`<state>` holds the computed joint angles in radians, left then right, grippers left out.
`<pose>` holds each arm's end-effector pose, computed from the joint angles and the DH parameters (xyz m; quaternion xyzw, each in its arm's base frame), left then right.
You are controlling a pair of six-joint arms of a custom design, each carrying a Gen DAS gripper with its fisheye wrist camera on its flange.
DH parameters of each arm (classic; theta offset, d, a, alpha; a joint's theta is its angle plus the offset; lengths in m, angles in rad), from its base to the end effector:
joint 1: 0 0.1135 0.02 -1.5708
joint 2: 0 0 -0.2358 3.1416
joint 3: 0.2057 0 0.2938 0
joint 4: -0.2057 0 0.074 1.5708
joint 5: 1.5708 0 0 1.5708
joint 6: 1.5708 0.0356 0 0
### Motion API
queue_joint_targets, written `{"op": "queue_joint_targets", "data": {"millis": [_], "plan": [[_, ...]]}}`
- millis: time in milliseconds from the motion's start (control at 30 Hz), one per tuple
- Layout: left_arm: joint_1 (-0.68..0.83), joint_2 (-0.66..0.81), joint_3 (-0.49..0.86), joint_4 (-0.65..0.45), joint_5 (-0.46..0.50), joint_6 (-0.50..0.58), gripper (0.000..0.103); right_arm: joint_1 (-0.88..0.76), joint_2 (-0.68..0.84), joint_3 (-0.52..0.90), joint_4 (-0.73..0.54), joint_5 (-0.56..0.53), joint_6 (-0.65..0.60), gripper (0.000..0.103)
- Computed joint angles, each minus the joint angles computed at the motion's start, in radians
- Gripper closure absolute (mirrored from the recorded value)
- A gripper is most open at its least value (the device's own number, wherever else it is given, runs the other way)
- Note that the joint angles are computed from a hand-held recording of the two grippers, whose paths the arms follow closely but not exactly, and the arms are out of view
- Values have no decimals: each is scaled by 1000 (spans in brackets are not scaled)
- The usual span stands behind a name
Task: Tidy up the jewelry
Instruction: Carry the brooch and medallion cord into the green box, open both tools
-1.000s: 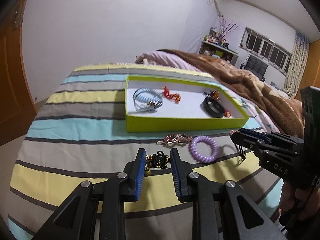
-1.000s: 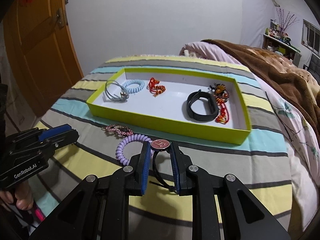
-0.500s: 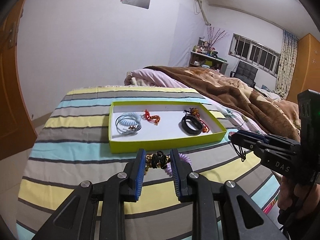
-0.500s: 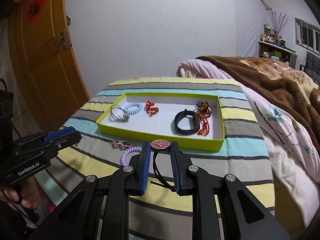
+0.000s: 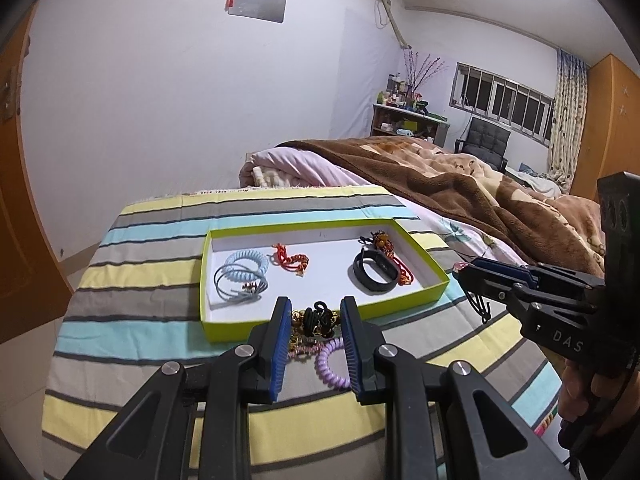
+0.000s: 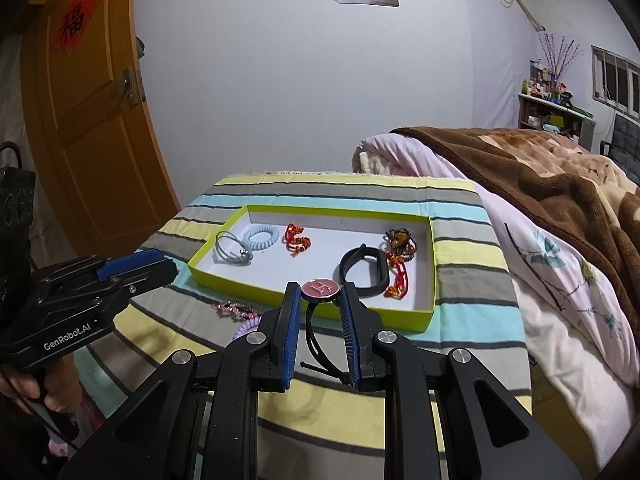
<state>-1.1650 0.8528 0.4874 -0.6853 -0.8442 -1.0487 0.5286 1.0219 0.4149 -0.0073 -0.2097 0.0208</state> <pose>0.1048 -0.1764 0.1596 -0.0539 0.8862 -0.0326 0.4590 0.2176 0.1357 0.1372 -0.2684 0.8425 0.2136 0.4153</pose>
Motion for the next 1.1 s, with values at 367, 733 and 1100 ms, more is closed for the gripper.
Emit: {"op": "queue_joint_targets", "data": {"millis": [367, 733, 1100], "plan": [[241, 64, -19, 243, 154, 280, 78, -8, 264, 192, 69, -9, -42, 82], [441, 250, -9, 476, 324, 461, 78, -17, 632, 504, 76, -40, -85, 82], [514, 418, 20, 588, 426, 492, 78, -3, 927, 764, -15, -22, -131, 82]]}}
